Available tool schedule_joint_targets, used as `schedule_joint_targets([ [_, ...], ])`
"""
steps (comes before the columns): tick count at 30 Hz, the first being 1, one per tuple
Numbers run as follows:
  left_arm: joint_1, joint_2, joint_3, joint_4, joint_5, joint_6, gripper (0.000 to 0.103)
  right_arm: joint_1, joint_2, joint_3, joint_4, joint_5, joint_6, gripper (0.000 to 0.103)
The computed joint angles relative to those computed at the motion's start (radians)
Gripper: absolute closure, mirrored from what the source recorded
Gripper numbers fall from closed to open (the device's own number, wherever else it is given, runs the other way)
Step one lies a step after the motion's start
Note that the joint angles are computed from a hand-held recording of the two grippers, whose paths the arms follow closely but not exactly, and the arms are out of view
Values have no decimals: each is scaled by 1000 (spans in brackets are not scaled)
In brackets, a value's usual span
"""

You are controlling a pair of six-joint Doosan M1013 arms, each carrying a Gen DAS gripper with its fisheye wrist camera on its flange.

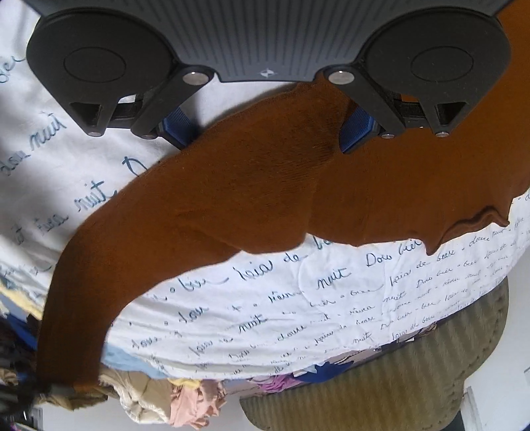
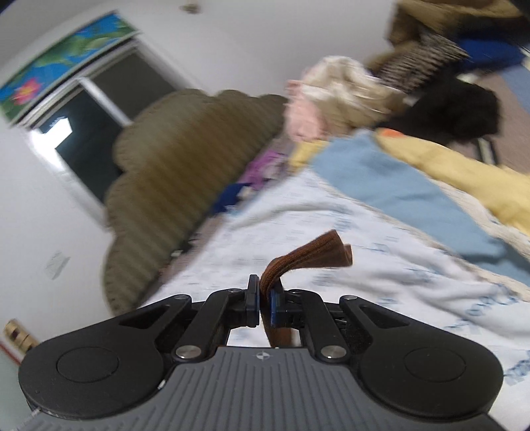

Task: Fold small clothes
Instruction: 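Lift the sleeve with the right tool and carry it across the sweater body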

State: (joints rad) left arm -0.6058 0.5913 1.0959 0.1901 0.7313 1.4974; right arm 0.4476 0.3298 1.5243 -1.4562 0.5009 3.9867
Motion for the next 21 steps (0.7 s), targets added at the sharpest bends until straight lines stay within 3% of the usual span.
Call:
schedule_joint_targets([
  [7,47,-45,41,-33,-30,34,12,37,26,-98,-70,-117,-62,91],
  [8,55,-47,43,-27,-33,25,18,42,35,-116,-69,-141,-74,91],
  [9,67,-48,42,-35,-28,26,35,48,45,-136,-54,-162,-102,91],
  [10,80,-44,30,-58,-4,32,41,54,56,-156,-35,-179,-131,91],
  [13,118,-34,4,-121,46,25,40,77,95,-224,27,-239,-218,91],
  [17,142,-22,-10,-110,19,-1,37,108,152,-319,134,-284,-352,91],
  [19,147,-4,-40,-138,34,-9,37,119,175,-357,136,-298,-348,91],
  [21,147,19,-76,-192,41,-21,37,128,189,-380,50,-305,-254,91],
])
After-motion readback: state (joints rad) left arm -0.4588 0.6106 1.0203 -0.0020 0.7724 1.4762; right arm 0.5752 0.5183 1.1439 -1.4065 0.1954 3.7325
